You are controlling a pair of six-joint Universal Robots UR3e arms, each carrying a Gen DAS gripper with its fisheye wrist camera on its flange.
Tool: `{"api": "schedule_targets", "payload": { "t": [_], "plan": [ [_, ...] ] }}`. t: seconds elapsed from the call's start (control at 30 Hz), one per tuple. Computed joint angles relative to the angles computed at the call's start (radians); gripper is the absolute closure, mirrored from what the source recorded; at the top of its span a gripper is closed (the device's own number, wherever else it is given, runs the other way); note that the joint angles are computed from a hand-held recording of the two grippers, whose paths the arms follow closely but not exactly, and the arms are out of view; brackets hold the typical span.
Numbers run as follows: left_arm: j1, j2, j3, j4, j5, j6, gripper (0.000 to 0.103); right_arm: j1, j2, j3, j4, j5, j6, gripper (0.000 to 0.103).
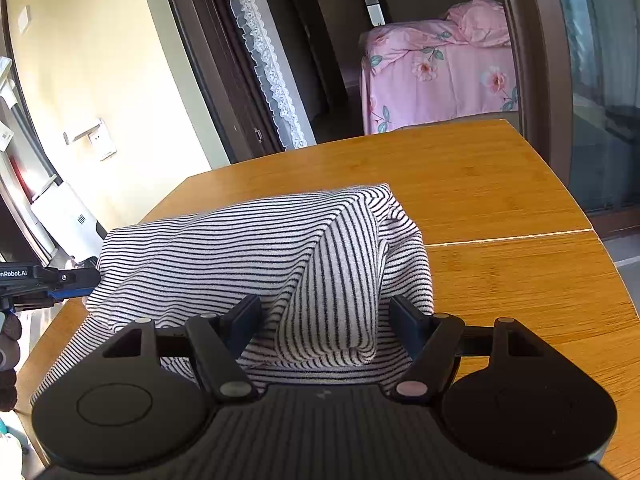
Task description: Fold clothes
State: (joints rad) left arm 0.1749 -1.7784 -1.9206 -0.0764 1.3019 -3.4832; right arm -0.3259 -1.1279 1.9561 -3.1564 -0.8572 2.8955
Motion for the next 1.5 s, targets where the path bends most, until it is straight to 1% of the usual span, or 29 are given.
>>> {"api": "schedule_targets", "payload": {
  "t": [0.07,0.1,0.13,0.23,0.27,0.3,0.33,0.37,0.4,0.43,0.47,0.5,0.53,0.57,0.6,0.63,0.67,0.73,0.83,0.97,1.07,1.13,1.23,1.33,1.4,1.47,1.5],
  "plan": [
    [0.004,0.012,0.004,-0.007,0.004,0.006,0.060,0.002,-0.001,-0.003,0.003,-0.005,0.001,0.031],
    [0.001,0.014,0.009,-0.007,0.022,0.005,0.057,0.003,-0.002,-0.004,0.004,-0.007,0.001,0.031],
    [-0.018,0.011,0.018,-0.001,0.071,-0.002,0.051,0.004,-0.003,-0.005,0.006,-0.010,0.002,0.031],
    [-0.037,-0.008,0.043,0.011,0.136,0.003,0.042,0.009,-0.003,-0.023,0.019,-0.017,0.008,0.031],
    [-0.031,-0.014,0.053,0.002,0.122,0.010,0.040,0.009,-0.002,-0.035,0.035,-0.016,0.009,0.031],
    [-0.028,-0.023,0.069,-0.019,0.111,0.022,0.033,0.010,0.001,-0.049,0.055,-0.014,0.014,0.031],
    [-0.029,-0.034,0.086,-0.040,0.102,0.040,0.030,0.011,0.003,-0.064,0.075,-0.013,0.018,0.031],
    [-0.032,-0.043,0.096,-0.048,0.094,0.051,0.030,0.013,0.003,-0.077,0.096,-0.010,0.011,0.031],
    [-0.034,-0.052,0.107,-0.057,0.086,0.062,0.031,0.016,0.004,-0.089,0.116,-0.007,0.004,0.032],
    [-0.037,-0.061,0.117,-0.066,0.078,0.073,0.035,0.019,0.005,-0.102,0.137,-0.004,-0.003,0.034],
    [-0.040,-0.070,0.128,-0.075,0.070,0.084,0.038,0.022,0.006,-0.115,0.157,-0.002,-0.011,0.042],
    [-0.043,-0.082,0.147,-0.090,0.064,0.090,0.046,0.030,0.007,-0.126,0.165,-0.007,-0.022,0.051],
    [-0.045,-0.095,0.167,-0.106,0.058,0.096,0.057,0.033,0.011,-0.138,0.170,-0.003,-0.029,0.056],
    [-0.047,-0.107,0.187,-0.122,0.052,0.102,0.062,0.034,0.011,-0.152,0.170,-0.002,-0.023,0.069],
    [-0.055,-0.117,0.204,-0.132,0.066,0.108,0.071,0.034,0.012,-0.166,0.171,0.000,-0.018,0.077],
    [-0.064,-0.118,0.215,-0.134,0.081,0.116,0.074,0.021,0.005,-0.177,0.177,0.026,-0.010,0.078],
    [-0.066,-0.091,0.199,-0.126,0.071,0.124,0.076,0.005,-0.015,-0.169,0.177,0.058,-0.010,0.080],
    [-0.069,-0.038,0.168,-0.114,0.051,0.138,0.077,-0.026,-0.067,-0.143,0.178,0.117,-0.022,0.081],
    [-0.071,0.049,0.114,-0.101,0.021,0.154,0.077,-0.076,-0.175,-0.055,0.203,0.178,-0.084,0.081],
    [-0.055,0.189,0.007,-0.117,-0.032,0.165,0.077,-0.157,-0.315,0.066,0.306,0.245,-0.197,0.081],
    [-0.053,0.252,-0.064,-0.136,-0.054,0.179,0.077,-0.212,-0.387,0.151,0.371,0.276,-0.267,0.081],
    [-0.056,0.273,-0.104,-0.142,-0.057,0.190,0.076,-0.225,-0.396,0.203,0.361,0.258,-0.296,0.081],
    [-0.071,0.223,-0.121,-0.144,-0.030,0.184,0.076,-0.180,-0.320,0.232,0.253,0.156,-0.279,0.081],
    [-0.076,0.156,-0.125,-0.126,-0.009,0.170,0.074,-0.167,-0.232,0.251,0.137,0.134,-0.255,0.077],
    [-0.068,0.128,-0.131,-0.101,-0.013,0.162,0.071,-0.173,-0.221,0.239,0.150,0.148,-0.247,0.077],
    [-0.053,0.113,-0.140,-0.072,-0.032,0.154,0.071,-0.161,-0.200,0.226,0.120,0.137,-0.231,0.077],
    [-0.056,0.099,-0.129,-0.064,-0.023,0.156,0.071,-0.155,-0.188,0.218,0.105,0.131,-0.222,0.077]
  ]
}}
